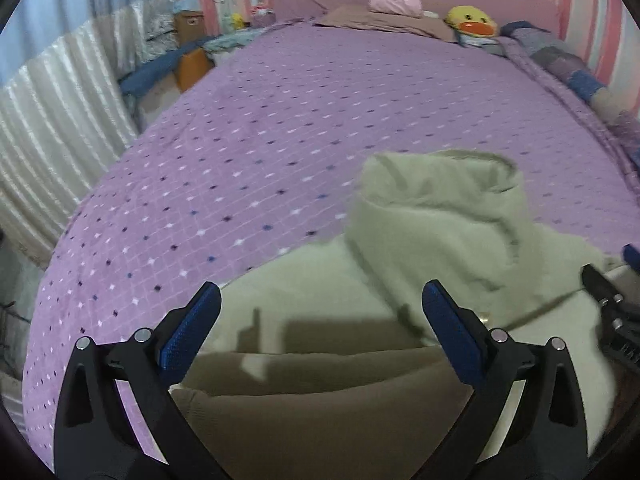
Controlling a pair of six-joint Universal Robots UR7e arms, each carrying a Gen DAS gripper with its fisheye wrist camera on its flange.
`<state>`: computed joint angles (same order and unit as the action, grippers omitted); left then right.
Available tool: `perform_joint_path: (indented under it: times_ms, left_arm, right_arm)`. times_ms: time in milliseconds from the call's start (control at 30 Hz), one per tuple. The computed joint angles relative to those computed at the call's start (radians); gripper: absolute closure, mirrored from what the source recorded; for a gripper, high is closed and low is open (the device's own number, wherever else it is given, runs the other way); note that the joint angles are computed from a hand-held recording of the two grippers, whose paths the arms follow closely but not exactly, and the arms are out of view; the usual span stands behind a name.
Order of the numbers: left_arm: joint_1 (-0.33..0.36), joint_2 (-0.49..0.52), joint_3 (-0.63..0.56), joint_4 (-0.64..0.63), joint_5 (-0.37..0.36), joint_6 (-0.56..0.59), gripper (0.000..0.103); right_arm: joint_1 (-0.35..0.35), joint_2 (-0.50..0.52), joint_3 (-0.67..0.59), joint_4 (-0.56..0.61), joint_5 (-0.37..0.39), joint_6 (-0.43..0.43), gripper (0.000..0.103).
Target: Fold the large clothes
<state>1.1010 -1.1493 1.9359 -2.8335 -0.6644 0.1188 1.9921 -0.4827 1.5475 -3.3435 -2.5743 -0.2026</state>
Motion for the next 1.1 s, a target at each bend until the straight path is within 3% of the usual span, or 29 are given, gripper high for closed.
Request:
perform_joint_path:
  times_ms: [33,100,200,433,500,833,1100]
  left_arm:
    - [0.014,0.001,0.013,-0.040,-0.014,0.013,0.003]
    - [0.046,0.003,0.033,-0.106,-0.054,0.027,0.003]
    - [0.073,0.010,0.057,-0.214,-0.085,0.047,0.003]
    - [0.057,0.105,0.100,-0.539,0.003,0.221,0.003]
    - [0.057,0.124,0.098,-0.579,0.008,0.241,0.003]
    - [0.084,0.157,0.075,-0.592,-0.024,0.232,0.003]
    - [0.081,0.179,0.050,-0.564,0.016,0.234,0.003]
  right_arm:
    - [-0.007,0.017,0.007,-0.077,0.005,-0.054,0.006]
    - [-0.025,0.018,0.045,-0.182,0.057,-0.080,0.002]
    - [-0.041,0.014,0.064,-0.217,0.097,-0.084,0.002]
    - [-0.073,0.025,0.075,-0.248,0.156,-0.080,0.002]
    - [-0.085,0.024,0.083,-0.261,0.184,-0.075,0.002]
    - [-0.122,0.018,0.076,-0.202,0.246,-0.017,0.001]
    - [-0.119,0.032,0.070,-0.236,0.238,-0.028,0.002]
